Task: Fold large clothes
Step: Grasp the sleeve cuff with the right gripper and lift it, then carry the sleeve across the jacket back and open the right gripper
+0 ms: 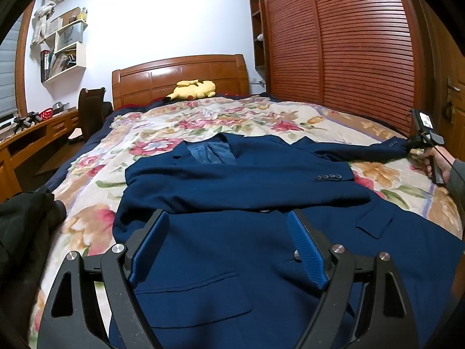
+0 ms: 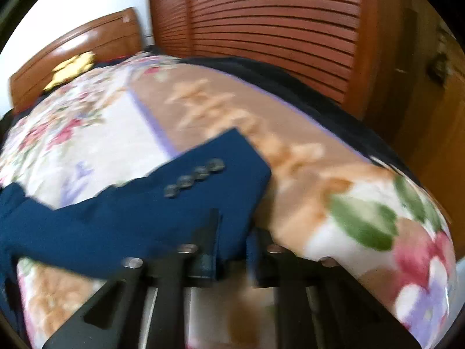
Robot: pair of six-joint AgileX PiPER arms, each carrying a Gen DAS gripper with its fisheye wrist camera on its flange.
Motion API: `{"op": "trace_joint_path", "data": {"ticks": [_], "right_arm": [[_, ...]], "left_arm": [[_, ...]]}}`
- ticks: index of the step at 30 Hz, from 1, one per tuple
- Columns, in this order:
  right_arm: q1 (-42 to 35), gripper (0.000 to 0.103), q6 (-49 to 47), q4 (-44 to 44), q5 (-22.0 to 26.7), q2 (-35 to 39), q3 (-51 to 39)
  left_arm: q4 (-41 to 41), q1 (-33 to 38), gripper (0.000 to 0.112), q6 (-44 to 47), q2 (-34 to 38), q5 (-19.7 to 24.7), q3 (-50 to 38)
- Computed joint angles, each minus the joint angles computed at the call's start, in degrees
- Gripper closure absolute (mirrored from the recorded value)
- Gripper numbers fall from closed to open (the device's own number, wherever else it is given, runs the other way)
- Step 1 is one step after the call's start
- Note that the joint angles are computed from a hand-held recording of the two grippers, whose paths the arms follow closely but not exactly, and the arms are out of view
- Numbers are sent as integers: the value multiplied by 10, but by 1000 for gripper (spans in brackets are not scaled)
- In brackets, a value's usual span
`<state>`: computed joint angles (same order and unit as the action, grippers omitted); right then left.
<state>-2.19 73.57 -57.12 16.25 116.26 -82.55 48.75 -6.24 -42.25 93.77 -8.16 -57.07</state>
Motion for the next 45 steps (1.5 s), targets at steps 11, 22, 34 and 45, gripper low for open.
{"op": "trace_joint_path", "data": {"ticks": [11, 22, 34, 45], "right_arm": [[154, 95, 48, -180, 31, -180, 27], [406, 95, -224, -48, 170, -170, -205], [493, 95, -404, 95, 195, -83, -337], [437, 95, -582, 366, 114, -22, -251]], "left_arm": [[43, 28, 28, -51, -12, -18, 6], [93, 88, 28, -109, -27, -54, 14], [185, 179, 28, -209, -25, -95, 14], [240, 215, 28, -282, -8, -115, -4]]}}
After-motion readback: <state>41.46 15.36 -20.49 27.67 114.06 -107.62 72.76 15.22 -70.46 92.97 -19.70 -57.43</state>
